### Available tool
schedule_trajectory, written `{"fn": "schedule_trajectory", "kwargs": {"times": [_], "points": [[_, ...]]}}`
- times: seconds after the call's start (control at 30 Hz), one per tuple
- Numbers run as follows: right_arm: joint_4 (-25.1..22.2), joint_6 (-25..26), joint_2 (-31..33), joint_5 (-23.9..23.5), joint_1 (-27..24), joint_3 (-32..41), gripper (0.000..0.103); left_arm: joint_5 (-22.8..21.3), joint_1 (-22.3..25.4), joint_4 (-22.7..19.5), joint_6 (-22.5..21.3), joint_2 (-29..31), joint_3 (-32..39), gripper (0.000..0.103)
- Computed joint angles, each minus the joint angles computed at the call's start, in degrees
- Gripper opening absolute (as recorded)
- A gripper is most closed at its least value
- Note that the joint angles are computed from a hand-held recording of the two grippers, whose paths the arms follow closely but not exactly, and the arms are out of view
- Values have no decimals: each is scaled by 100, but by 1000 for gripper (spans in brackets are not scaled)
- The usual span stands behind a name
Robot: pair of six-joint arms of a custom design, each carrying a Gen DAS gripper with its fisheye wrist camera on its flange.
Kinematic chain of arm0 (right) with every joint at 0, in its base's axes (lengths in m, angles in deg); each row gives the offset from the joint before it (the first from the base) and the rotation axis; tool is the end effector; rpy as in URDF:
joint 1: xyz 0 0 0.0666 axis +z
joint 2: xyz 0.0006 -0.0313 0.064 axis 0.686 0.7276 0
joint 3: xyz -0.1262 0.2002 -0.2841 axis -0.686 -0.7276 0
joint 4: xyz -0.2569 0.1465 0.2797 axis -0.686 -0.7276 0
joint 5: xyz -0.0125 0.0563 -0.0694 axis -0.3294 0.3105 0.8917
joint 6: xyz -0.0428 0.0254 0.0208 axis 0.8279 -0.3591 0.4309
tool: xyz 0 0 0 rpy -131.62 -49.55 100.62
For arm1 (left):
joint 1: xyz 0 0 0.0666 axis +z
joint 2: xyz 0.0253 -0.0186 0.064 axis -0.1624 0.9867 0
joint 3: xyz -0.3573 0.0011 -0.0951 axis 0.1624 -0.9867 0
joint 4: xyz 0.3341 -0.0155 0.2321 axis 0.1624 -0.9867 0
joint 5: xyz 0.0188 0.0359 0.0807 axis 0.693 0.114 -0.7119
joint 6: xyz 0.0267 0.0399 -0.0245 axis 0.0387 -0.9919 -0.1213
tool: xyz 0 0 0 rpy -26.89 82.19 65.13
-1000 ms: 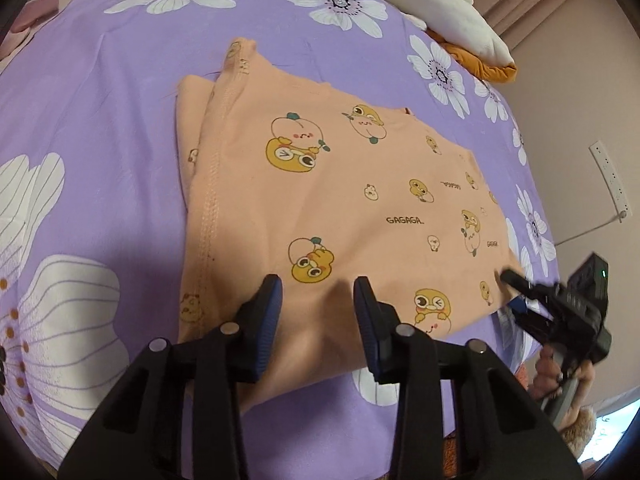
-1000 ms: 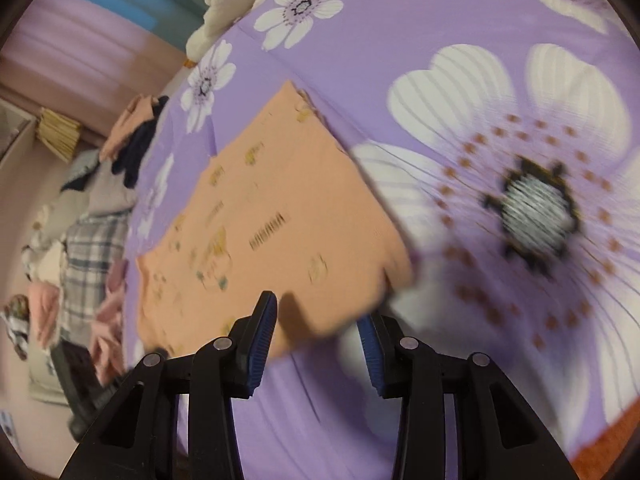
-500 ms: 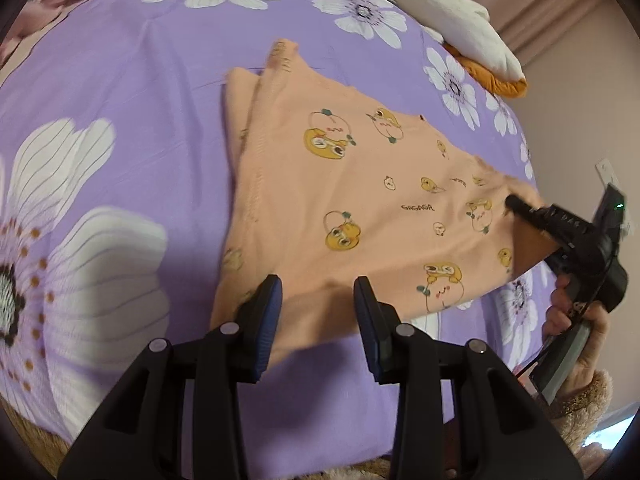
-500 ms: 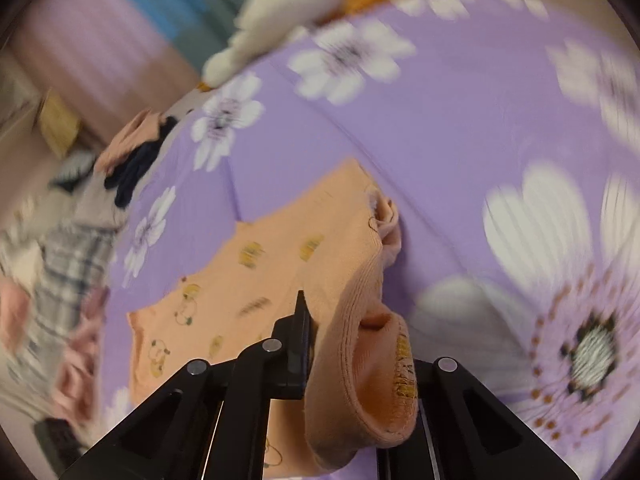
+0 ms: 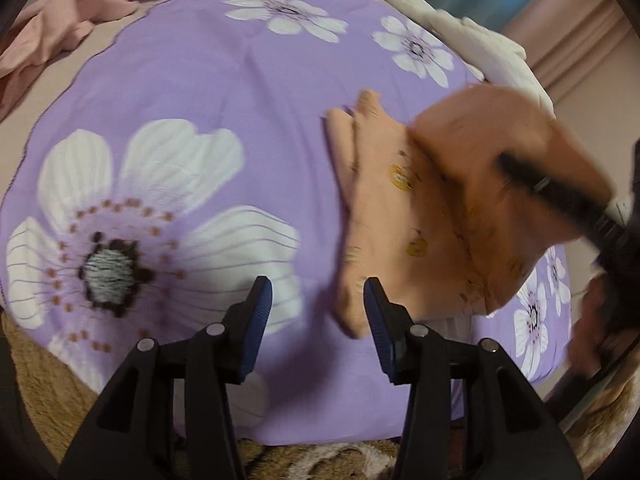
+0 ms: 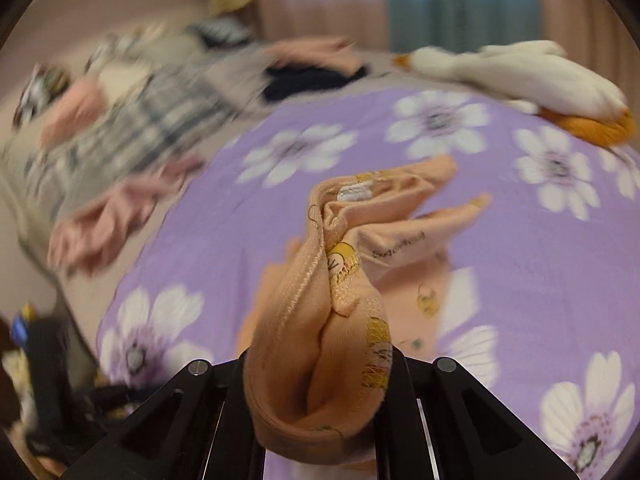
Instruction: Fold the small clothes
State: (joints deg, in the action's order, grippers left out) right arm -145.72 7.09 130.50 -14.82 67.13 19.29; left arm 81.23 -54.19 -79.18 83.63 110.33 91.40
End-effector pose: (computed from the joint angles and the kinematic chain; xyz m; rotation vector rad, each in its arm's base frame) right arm 0.3574 0.1552 0.5721 -0.1316 2.4543 0.2474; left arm 0.3572 -0.3570 0.5193 0.0511 2.6276 -0.6206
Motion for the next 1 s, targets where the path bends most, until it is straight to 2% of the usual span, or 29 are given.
{"fn": "schedule_trajectory", "kwargs": {"times": [0.07,0.17,0.27,0.3,0.37,0.43,0.5,0.8,0.9,0.93,1.0], "points": [[-132,-26,223,-102,182,-66,10,-4,55,9,77,-83,-99,48],[-305,-10,423,-10,405,-217,11,-51,79,-45,105,-144,-171,50],[-324,-124,411,13,438,-344,11,-37,80,-82,64,-135,-161,52],[-316,-154,379,-142,375,-348,14,-16,84,-70,45,-139,-164,52],[-350,-203,340,-512,262,-318,25,46,93,-77,-11,-74,-58,53],[-341,-233,167,-975,118,-355,49,63,95,-97,-81,2,96,55],[-226,-262,-75,-1079,105,-464,57,40,93,-88,-187,70,286,60],[-149,-440,-862,-1074,-359,-743,59,173,-24,72,-831,544,1380,67],[-158,-615,-926,-839,-499,-884,59,381,-94,155,-1047,811,1724,69],[-207,-666,-927,-749,-548,-923,59,430,-129,119,-1129,935,1827,69],[-304,-746,-917,-611,-595,-977,59,311,-200,-215,-1202,1210,2088,66]]}}
